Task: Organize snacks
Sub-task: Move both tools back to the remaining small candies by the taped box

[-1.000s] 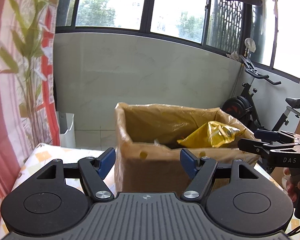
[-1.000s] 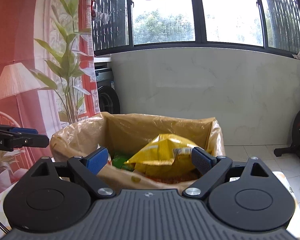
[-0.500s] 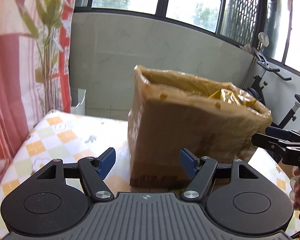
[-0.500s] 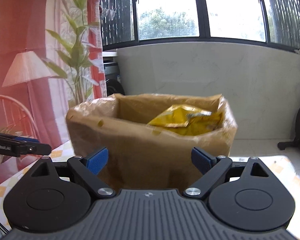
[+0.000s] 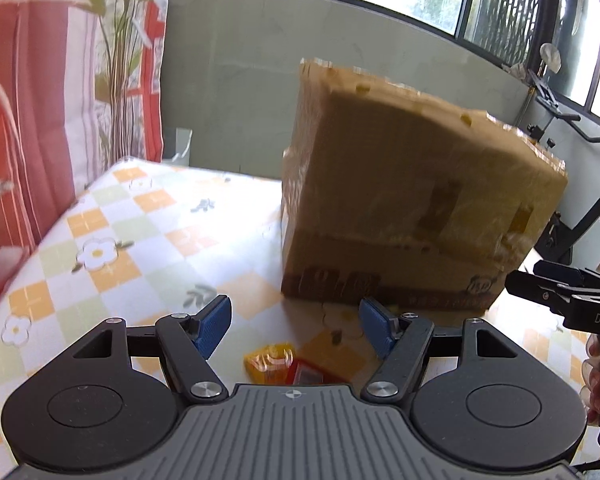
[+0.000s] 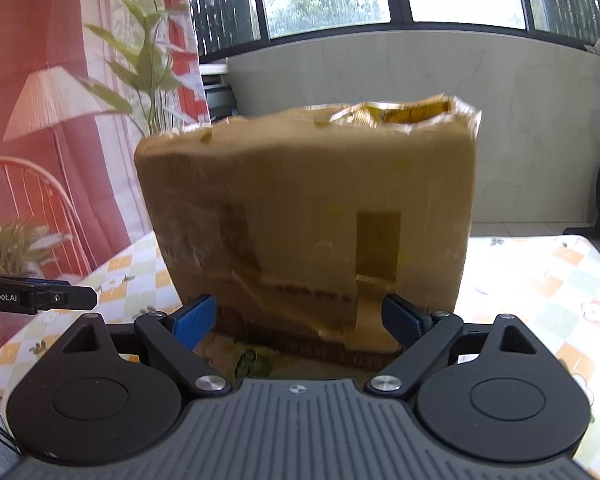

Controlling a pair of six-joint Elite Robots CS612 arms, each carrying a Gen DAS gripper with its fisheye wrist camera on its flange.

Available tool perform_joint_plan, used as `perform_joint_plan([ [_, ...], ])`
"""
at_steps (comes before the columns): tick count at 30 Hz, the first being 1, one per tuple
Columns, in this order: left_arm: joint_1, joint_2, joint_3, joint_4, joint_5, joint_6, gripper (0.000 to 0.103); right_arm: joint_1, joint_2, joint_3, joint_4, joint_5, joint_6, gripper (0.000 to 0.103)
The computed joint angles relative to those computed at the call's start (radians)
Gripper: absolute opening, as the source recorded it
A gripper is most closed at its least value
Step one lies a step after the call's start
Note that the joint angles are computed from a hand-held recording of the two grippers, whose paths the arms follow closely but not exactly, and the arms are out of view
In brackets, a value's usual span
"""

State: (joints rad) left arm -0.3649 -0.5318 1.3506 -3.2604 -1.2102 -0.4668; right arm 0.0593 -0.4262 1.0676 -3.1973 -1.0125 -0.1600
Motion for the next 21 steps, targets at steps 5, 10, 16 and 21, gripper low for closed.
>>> perform_joint_plan([
  [5, 0.001, 0.008, 0.003, 0.012, -0.029, -0.011, 0.070, 0.006, 0.001, 0.004, 0.043, 0.000, -0.039, 0.088],
  [10, 0.002, 0.018, 0.003, 0.017, -0.048, -0.027, 0.069, 0.018, 0.006, -0.009, 0.126, 0.003, -0.093, 0.076],
  [16, 0.005, 0.026, 0.004, 0.022, -0.051, -0.046, 0.066, 0.037, 0.034, -0.067, 0.243, -0.008, -0.145, 0.069],
  [21, 0.005, 0.026, 0.012, 0.020, -0.050, -0.063, 0.062, 0.055, 0.074, -0.152, 0.342, -0.016, -0.180, 0.067],
])
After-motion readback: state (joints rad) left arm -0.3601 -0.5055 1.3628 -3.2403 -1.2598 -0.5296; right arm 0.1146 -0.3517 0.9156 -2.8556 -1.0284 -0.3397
